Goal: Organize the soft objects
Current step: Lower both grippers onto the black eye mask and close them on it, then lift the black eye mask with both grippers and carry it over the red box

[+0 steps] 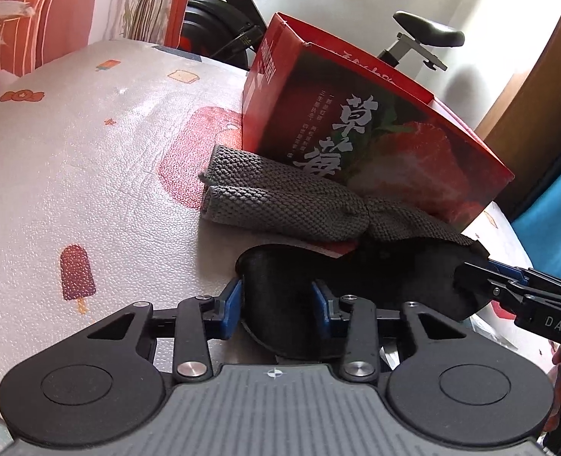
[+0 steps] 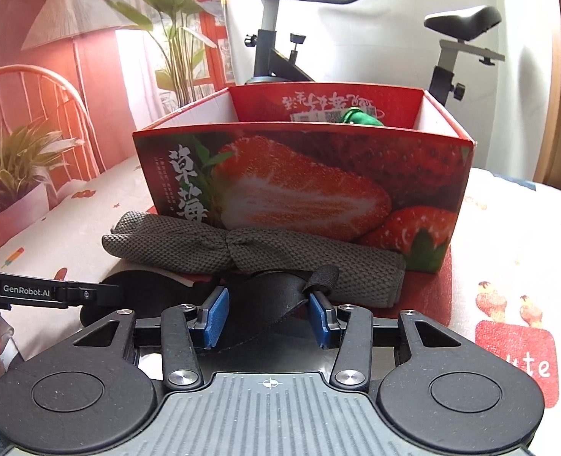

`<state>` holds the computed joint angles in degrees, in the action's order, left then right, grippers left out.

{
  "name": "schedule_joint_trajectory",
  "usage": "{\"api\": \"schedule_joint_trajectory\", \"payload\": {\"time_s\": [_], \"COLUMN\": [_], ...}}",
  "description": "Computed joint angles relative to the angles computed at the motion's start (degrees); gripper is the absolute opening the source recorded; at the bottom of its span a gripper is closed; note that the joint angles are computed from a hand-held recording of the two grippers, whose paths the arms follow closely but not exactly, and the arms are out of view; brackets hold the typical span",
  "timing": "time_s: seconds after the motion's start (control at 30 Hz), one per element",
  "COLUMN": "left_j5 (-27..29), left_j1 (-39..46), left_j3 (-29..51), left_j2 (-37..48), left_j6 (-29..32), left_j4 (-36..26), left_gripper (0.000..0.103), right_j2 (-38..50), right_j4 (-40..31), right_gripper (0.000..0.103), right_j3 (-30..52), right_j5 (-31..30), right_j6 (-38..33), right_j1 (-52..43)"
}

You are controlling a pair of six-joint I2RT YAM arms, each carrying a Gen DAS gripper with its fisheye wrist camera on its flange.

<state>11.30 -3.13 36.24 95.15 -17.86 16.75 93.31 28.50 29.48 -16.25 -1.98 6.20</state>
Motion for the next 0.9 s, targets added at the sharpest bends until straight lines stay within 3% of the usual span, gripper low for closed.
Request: {"api": "schedule_joint_trajectory", "payload": {"time_s": [0.07, 0.3, 0.43, 0.77, 0.83, 0.9], "left_j5": [0.30, -0.88, -1.84, -4.33, -4.55, -4.47], "left_j1": [0.40, 0.83, 0.48, 0.51, 0.72, 0.79], "left_j3": [-0.75, -3.72, -4.44, -7.35, -7.69, -7.78], "left_j2": [-0.49, -4.26, -6.16, -13.94, -15.45, -16.53], "left_j6": [-0.20, -0.63, -0.32, 0.89, 1.31, 1.78], "left_j4": [0.90, 3.22, 3.19, 3.77, 3.56, 3.37], "left_gripper": [0.041, 0.026, 0.020, 0.016, 0.015, 0.015], "right_j2": [-0.59, -1.73, -3.02, -8.58, -9.79, -10.65], "right_j4": [0.75, 1.96, 2.91, 2.86, 2.61, 1.76], "right_gripper": [0.039, 0.027, 0.025, 0.016, 0.004, 0.004], "right_j3": [-0.68, -2.45, -3.56, -5.77, -6.07, -5.82], "right_j5": [0.00, 1.29, 1.34, 0.95, 1.17, 1.45], "right_j6": [0.02, -0.13, -0.95, -1.74, -1.68, -1.72], "right_j1": [0.20, -0.21, -0.29, -0.34, -0.41, -0.42]}}
